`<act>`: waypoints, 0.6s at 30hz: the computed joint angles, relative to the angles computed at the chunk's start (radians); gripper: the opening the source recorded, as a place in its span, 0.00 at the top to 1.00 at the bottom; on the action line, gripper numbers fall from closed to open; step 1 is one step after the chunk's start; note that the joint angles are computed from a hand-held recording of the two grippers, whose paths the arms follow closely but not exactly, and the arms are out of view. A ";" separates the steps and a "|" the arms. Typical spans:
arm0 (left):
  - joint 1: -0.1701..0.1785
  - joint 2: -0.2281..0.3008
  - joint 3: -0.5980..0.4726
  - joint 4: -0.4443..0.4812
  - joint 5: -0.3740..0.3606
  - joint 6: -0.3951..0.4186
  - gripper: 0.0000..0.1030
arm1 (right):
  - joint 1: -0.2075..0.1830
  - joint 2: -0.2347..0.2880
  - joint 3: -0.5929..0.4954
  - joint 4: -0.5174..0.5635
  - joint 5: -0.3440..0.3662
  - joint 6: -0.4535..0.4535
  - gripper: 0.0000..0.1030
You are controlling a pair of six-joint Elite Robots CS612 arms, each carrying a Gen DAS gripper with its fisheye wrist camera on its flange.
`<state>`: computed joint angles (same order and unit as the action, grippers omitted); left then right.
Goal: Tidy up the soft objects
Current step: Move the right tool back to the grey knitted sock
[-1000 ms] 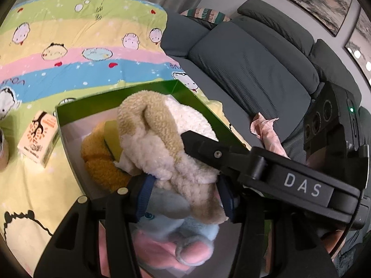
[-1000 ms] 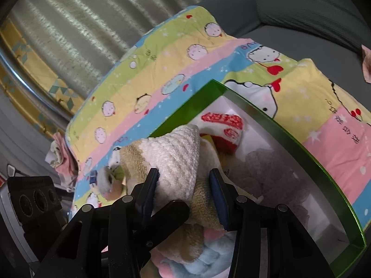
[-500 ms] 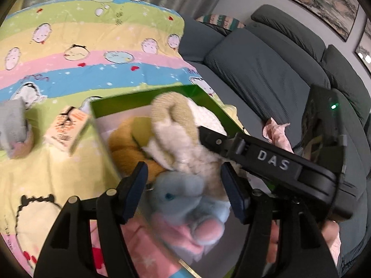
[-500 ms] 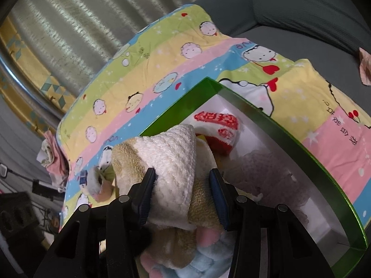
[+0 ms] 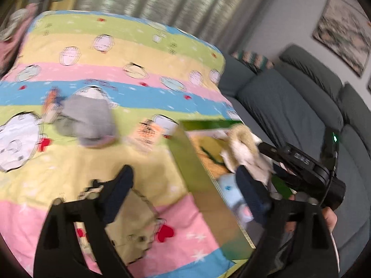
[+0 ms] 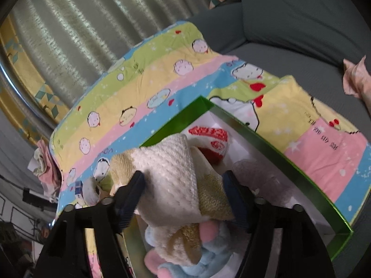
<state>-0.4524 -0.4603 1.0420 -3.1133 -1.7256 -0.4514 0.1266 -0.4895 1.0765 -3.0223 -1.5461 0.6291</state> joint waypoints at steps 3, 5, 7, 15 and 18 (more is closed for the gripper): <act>0.013 -0.028 0.059 -0.020 0.057 -0.023 0.09 | 0.008 -0.011 0.016 -0.023 -0.051 0.000 0.22; 0.020 -0.043 0.091 -0.015 0.110 -0.041 0.09 | 0.013 -0.020 0.029 -0.041 -0.082 0.002 0.18; 0.026 -0.055 0.126 -0.021 0.173 -0.050 0.08 | 0.019 -0.029 0.043 -0.068 -0.108 0.006 0.15; 0.057 -0.058 0.161 0.025 0.304 -0.159 0.01 | 0.057 -0.019 0.001 -0.120 -0.089 -0.092 0.07; 0.068 -0.069 0.182 0.027 0.313 -0.207 0.01 | 0.074 0.005 -0.054 -0.087 -0.040 -0.145 0.07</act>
